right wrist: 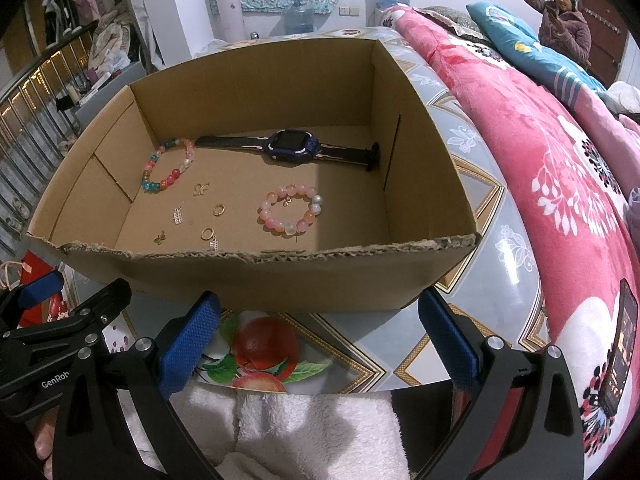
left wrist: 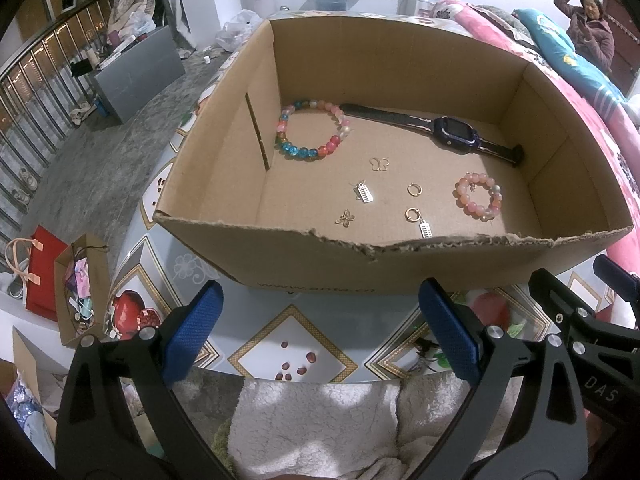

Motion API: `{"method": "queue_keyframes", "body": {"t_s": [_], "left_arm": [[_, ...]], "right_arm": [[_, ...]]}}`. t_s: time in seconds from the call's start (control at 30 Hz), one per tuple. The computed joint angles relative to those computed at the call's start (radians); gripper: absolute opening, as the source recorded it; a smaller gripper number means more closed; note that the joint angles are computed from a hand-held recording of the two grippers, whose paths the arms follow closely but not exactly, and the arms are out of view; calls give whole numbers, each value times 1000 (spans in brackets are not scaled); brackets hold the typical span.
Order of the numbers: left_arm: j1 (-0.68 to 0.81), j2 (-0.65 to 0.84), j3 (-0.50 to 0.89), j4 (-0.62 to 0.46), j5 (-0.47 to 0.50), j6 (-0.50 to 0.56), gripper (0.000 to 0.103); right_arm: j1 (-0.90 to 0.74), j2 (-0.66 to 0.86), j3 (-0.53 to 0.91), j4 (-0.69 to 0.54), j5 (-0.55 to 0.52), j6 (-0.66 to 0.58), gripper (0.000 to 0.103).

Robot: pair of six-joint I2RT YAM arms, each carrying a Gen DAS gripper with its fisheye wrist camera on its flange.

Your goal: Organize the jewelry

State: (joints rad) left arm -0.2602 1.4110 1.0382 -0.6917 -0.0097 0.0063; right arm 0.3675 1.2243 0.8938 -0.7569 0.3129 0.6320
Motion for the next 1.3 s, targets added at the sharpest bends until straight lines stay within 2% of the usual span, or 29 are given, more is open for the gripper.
{"method": "queue_keyframes", "body": {"t_s": [1.3], "left_arm": [[9,4,8,-10,0,6,94]], "right_arm": [[-2,16,6,5,-9,-2,97]]}}
